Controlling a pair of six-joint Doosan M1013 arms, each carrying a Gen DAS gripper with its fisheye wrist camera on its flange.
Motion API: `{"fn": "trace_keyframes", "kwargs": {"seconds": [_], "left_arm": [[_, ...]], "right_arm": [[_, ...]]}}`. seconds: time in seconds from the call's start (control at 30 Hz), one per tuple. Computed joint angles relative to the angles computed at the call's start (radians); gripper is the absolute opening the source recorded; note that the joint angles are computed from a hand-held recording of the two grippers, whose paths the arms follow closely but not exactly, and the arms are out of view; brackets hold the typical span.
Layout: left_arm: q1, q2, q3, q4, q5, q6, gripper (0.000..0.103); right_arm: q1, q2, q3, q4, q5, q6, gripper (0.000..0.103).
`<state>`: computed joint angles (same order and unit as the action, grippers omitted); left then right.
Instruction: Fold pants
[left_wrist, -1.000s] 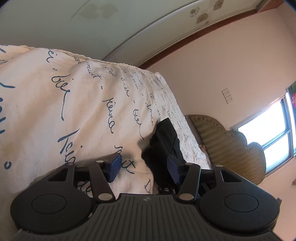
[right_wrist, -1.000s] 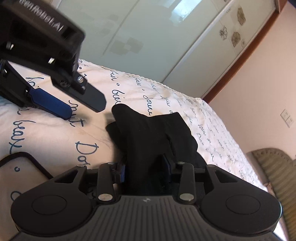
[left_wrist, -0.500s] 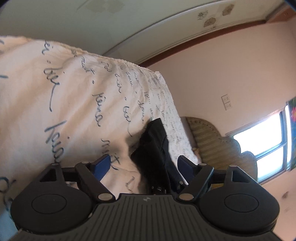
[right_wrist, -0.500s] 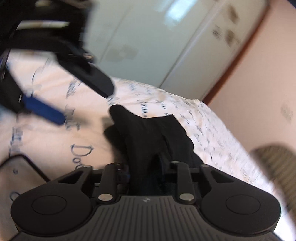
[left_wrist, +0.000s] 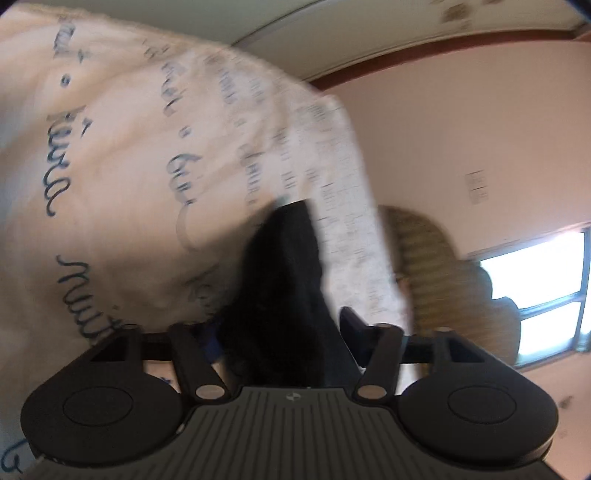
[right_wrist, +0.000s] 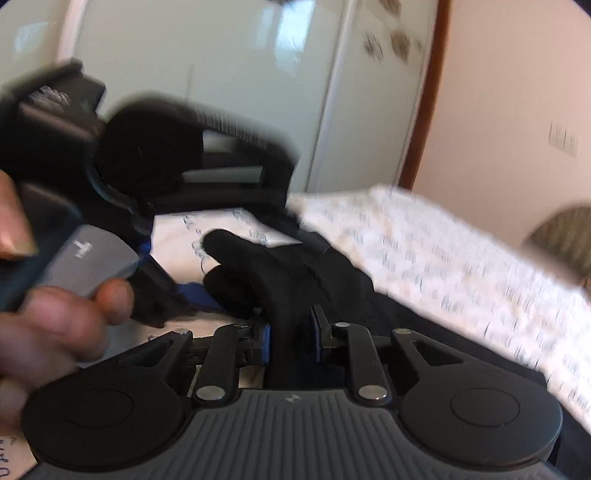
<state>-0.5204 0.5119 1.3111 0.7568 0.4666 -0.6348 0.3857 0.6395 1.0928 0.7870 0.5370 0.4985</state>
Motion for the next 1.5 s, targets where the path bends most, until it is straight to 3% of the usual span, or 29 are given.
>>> {"fn": "trace_keyframes", "kwargs": {"seconds": [0.07, 0.1, 0.13, 0.2, 0.23, 0.33, 0.4, 0.5, 0.57, 0.67, 0.73, 0.83, 0.87, 0.93, 1.07, 1.13, 1.17, 1.27, 1.5], "left_arm": [[0.012, 0.007, -0.016, -0.105, 0.019, 0.129, 0.041], [0.015, 0.006, -0.012, -0.106, 0.017, 0.133, 0.034], [0.019, 0.007, -0.016, -0.132, 0.024, 0.169, 0.034], [0.015, 0.019, -0.051, -0.166, 0.090, 0.300, 0.028], [0.006, 0.031, -0.087, -0.165, 0.158, 0.395, 0.027], [-0.072, 0.103, -0.247, 0.035, 0.427, 0.718, 0.019], [-0.127, 0.145, -0.310, 0.208, 0.490, 0.940, 0.018], [-0.181, 0.183, -0.343, 0.316, 0.454, 1.209, 0.018], [-0.195, 0.203, -0.355, 0.282, 0.396, 1.357, 0.018], [-0.200, 0.227, -0.368, 0.169, 0.350, 1.503, 0.022], [-0.209, 0.214, -0.325, 0.224, 0.309, 1.508, 0.032], [-0.202, 0.142, -0.201, 0.257, 0.130, 1.494, 0.050], [-0.201, 0.122, -0.169, 0.260, 0.104, 1.480, 0.061], [-0.203, 0.092, -0.123, 0.282, 0.110, 1.417, 0.066], [-0.200, 0.063, -0.093, 0.199, 0.221, 1.308, 0.066], [-0.198, 0.062, -0.096, 0.179, 0.291, 1.243, 0.065], [-0.198, 0.060, -0.094, 0.185, 0.314, 1.202, 0.065], [-0.198, 0.058, -0.106, 0.186, 0.333, 1.114, 0.065], [-0.198, 0.060, -0.133, 0.233, 0.321, 1.031, 0.067]], "right_arm": [[-0.025, 0.022, -0.061, -0.023, 0.136, 0.141, 0.051], [-0.038, 0.021, -0.061, 0.015, 0.155, 0.151, 0.057], [-0.053, 0.015, -0.048, 0.083, 0.163, 0.131, 0.065], [-0.087, 0.019, -0.051, 0.190, 0.223, 0.166, 0.072], [-0.106, 0.036, -0.080, 0.213, 0.286, 0.252, 0.074], [-0.161, 0.107, -0.181, 0.292, 0.468, 0.550, 0.074], [-0.195, 0.131, -0.189, 0.406, 0.507, 0.676, 0.075], [-0.227, 0.129, -0.157, 0.507, 0.496, 0.750, 0.085], [-0.234, 0.113, -0.125, 0.521, 0.472, 0.730, 0.101], [-0.239, 0.116, -0.120, 0.523, 0.489, 0.750, 0.101], [-0.239, 0.125, -0.135, 0.476, 0.496, 0.806, 0.100], [-0.237, 0.128, -0.143, 0.456, 0.493, 0.808, 0.098], [-0.234, 0.129, -0.150, 0.437, 0.494, 0.812, 0.095], [-0.232, 0.129, -0.159, 0.398, 0.496, 0.806, 0.089], [-0.225, 0.123, -0.156, 0.319, 0.493, 0.787, 0.060], [-0.225, 0.124, -0.156, 0.303, 0.498, 0.790, 0.037], [-0.226, 0.127, -0.162, 0.294, 0.509, 0.802, 0.031], [-0.230, 0.128, -0.158, 0.318, 0.519, 0.800, 0.022], [-0.255, 0.130, -0.201, 0.365, 0.570, 0.736, 0.017]]}}
